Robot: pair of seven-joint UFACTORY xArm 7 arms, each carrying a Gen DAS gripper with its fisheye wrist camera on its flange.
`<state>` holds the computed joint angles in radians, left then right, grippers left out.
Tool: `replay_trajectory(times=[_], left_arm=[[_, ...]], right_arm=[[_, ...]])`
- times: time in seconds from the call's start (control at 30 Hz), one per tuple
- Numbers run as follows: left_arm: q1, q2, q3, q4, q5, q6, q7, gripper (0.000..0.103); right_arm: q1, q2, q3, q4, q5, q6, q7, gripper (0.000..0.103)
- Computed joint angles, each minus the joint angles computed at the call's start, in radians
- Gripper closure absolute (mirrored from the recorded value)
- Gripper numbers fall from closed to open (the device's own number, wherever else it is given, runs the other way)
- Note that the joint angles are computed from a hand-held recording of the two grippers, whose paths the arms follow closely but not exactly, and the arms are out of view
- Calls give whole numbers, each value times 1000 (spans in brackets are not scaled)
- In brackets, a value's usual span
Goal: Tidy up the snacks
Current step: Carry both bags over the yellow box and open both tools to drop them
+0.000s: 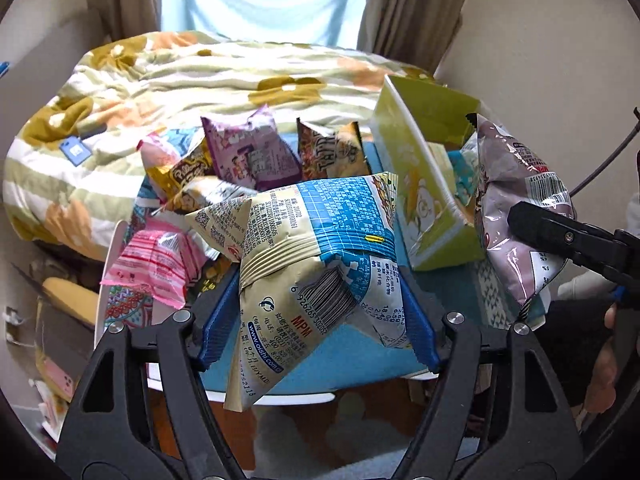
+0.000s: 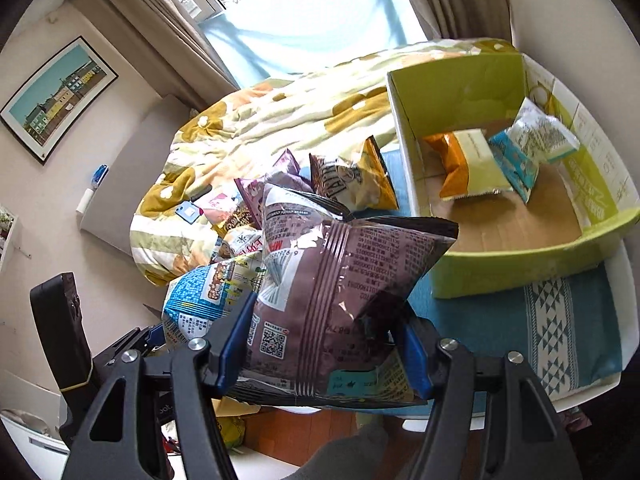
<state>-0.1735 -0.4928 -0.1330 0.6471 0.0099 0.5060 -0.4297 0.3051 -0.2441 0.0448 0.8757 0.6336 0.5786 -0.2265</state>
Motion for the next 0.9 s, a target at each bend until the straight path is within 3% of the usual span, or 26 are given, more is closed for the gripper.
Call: replay_trajectory(times=[0.27,0.4,0.67,0.9], left_arm=[[20,134,-118,181,115,-82,-168,33],[20,264,-158,314,230,-86,-257,33],[-109,576,-106,626,238,-6,-192,33],[-210,807,-37,884,226,126,-68,32]], right_arm=[[-64,-49,-102,43,23,32,-183,42],[-116,-23,-130,100,-2,50,-255,42],[-212,88,-126,202,-44,58,-307,42],[-284,181,-99,263,-90,55,-230,42]])
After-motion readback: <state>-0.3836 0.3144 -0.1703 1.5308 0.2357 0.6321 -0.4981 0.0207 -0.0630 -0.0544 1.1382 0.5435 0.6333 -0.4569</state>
